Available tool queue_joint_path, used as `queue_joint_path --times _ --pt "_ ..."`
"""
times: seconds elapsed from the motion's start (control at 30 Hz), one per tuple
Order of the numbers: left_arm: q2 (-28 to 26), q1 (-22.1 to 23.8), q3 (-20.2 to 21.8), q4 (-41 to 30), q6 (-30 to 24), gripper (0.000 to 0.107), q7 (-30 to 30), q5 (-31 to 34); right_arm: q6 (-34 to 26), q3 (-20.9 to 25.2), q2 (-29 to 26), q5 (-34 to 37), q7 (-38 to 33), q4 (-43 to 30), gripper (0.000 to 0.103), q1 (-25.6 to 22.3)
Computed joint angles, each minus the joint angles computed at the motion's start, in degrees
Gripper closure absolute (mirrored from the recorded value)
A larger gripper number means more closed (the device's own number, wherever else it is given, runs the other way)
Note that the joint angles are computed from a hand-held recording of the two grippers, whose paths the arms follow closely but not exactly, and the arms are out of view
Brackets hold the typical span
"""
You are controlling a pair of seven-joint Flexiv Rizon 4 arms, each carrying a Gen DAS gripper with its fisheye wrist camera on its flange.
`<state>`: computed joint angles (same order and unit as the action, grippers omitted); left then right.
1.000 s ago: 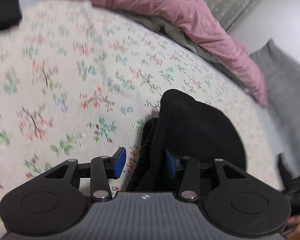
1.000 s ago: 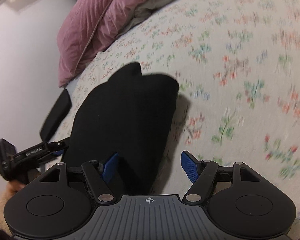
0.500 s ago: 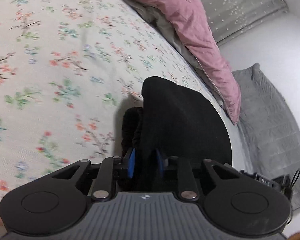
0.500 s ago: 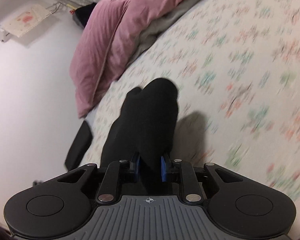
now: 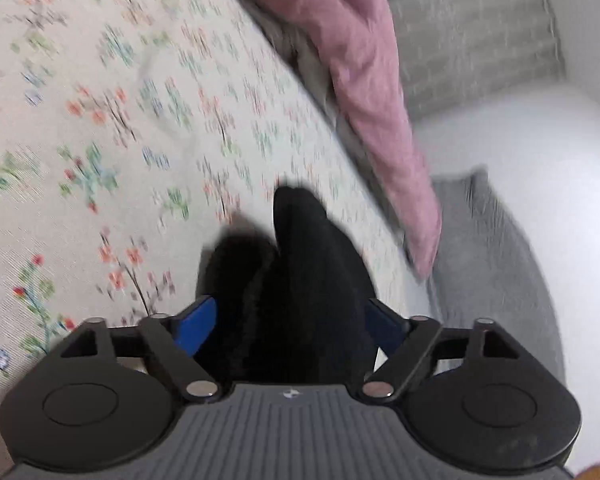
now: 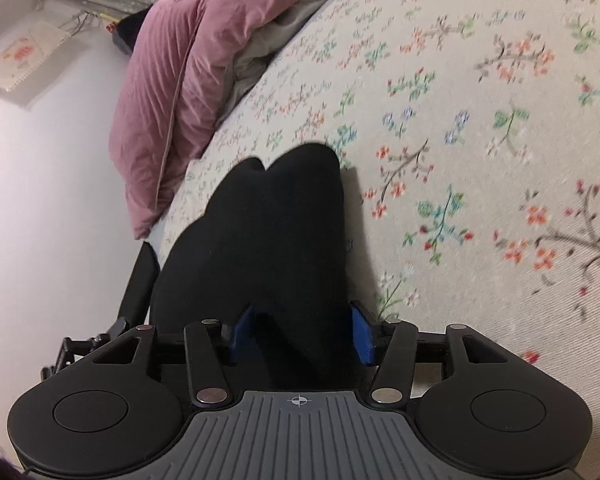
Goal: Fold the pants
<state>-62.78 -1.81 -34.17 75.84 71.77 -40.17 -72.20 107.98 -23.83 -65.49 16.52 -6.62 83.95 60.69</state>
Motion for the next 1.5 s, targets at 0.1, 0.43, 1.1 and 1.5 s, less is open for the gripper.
queue_joint_path --times 0.1,0.43,1.1,1.5 --pt "-1.5 -1.5 3.8 -2.0 -5.7 0.007 -5.3 7.2 0.2 1.3 -1.3 -0.5 0.4 -2.1 0.051 -1.1" --pt "-4.1 -1.4 -4.2 -4.6 -6.0 0.033 9.5 -1.0 1.9 -3.4 -1.7 2.7 -3.4 -2.3 0.078 1.5" --pt "-20.5 -11.6 2.0 -33.6 -9.1 0.025 -7.8 16.9 -8.0 -11.9 -2.8 -3.6 0.2 2.0 0.052 1.5" --pt "-3.3 -11.2 10.5 -10.9 7.1 0.005 -13.0 32.4 -13.9 -19.6 7.1 -15.0 2.6 15.7 0.023 11.0"
